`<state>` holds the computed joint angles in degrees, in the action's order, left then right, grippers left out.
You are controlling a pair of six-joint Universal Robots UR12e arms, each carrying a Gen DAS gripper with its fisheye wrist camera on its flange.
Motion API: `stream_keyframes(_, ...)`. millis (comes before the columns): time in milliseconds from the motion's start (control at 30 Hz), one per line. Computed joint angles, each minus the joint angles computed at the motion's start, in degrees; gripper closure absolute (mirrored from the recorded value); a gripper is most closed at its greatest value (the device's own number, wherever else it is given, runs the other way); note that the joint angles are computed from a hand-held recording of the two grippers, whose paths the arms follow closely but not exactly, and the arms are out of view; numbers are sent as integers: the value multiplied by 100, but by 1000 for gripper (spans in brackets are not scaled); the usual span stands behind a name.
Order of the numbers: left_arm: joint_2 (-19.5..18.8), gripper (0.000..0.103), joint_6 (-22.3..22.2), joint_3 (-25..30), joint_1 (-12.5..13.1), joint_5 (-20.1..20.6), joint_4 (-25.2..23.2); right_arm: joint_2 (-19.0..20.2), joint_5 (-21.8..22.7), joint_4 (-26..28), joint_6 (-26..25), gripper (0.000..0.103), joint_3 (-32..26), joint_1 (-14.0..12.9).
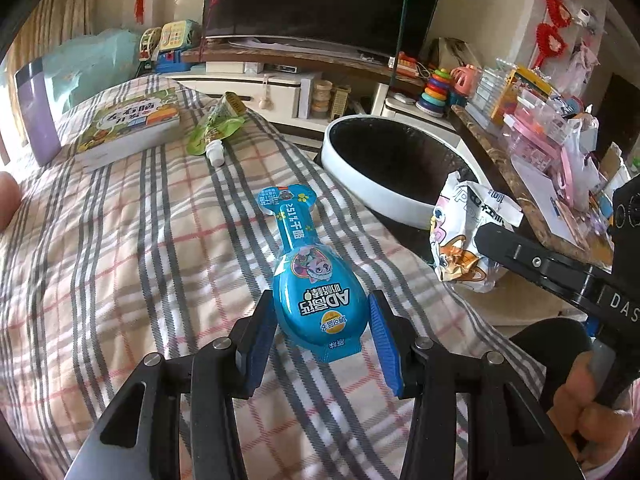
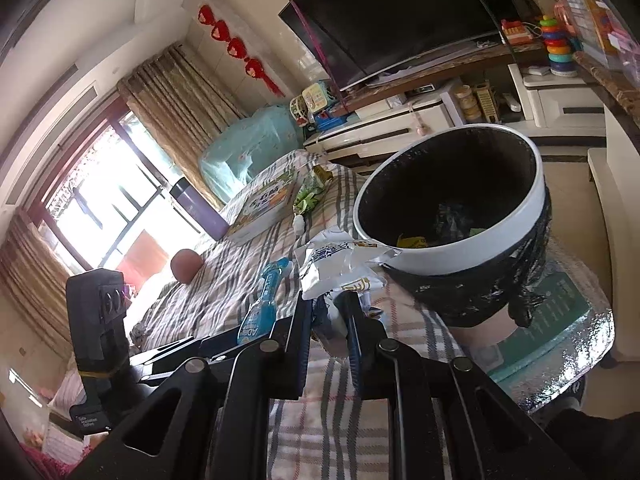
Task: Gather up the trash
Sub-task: 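Carry white wrapper and blue bottle over the bin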
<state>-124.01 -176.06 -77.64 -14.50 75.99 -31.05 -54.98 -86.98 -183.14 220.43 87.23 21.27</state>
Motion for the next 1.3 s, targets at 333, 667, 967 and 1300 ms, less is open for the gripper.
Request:
stream_keyframes(333,-8,58,53,39,-41,16,-29,-49,-77,7,88,87,115,-20)
stream_keyframes(667,-125,58,106,257,-64,-97,-109,-92,-184,68,59,87,145,-68)
stream_keyframes(967,-296,58,188,560,-101,-201,-191,-144,-331,147,-23,87,164,-118)
stream_keyframes(1300,-612,58,233,1123,-195,-208,-394,-173,-484,289,-95,87,88,-220)
